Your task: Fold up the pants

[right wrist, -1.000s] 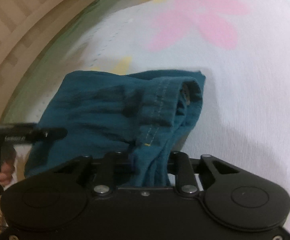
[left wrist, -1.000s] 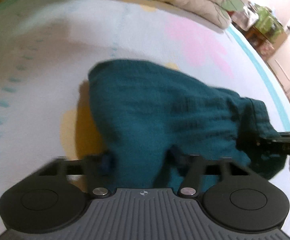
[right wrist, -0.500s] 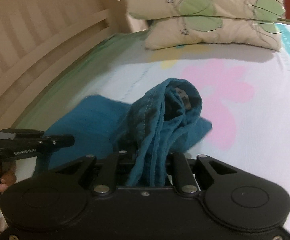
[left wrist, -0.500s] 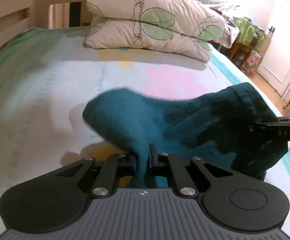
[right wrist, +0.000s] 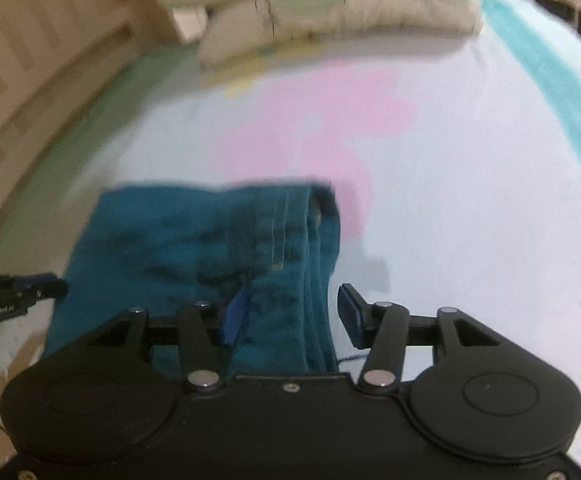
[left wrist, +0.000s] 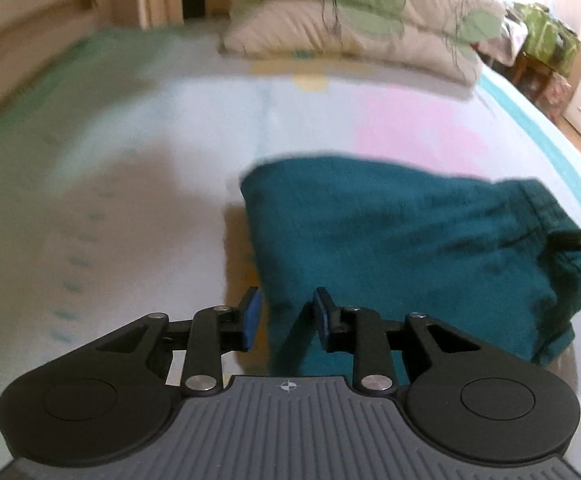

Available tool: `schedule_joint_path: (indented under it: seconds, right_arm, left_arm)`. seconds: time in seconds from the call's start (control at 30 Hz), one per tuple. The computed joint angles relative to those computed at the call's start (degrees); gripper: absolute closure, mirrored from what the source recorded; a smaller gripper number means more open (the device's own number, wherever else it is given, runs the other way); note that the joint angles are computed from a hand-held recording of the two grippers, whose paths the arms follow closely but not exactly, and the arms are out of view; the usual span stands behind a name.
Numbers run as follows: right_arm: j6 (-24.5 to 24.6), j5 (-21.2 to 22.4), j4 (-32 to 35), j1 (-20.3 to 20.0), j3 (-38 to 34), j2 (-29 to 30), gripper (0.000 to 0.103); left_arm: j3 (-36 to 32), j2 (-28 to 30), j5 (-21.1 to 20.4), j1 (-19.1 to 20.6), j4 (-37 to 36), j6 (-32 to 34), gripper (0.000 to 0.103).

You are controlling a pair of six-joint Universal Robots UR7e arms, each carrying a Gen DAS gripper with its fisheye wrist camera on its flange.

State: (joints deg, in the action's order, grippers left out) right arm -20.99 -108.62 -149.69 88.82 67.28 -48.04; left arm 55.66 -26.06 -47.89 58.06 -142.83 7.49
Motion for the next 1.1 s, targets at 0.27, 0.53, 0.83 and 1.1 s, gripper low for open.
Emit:
schedule_joint_path:
  seconds: [0.27, 0.53, 0.83, 1.1]
  right_arm:
    - [-12.57, 1.87, -11.94, 1.88, 9.02, -2.44, 0.084]
    - [-16.75, -7.83, -10.20, 1.76, 11.22, -1.29, 0.095]
    - [-6.59, -7.06, -12.01, 5.21, 15.16, -4.92, 0.073]
    - [-0.79, -9.66, -11.25, 7.50, 19.99, -7.72, 0.066]
  left_arm:
    - [4.83, -1.24, -4.11, -1.92, -2.09, 0.51, 0.075]
    - [6.16, -0.58, -0.77, -0.65, 3.15, -4.76, 0.075]
    - [8.72, -3.23, -0.57, -3.38, 6.16, -10.91, 0.076]
    - [13.36, -5.18, 6.07, -6.70, 4.91, -17.11, 0.076]
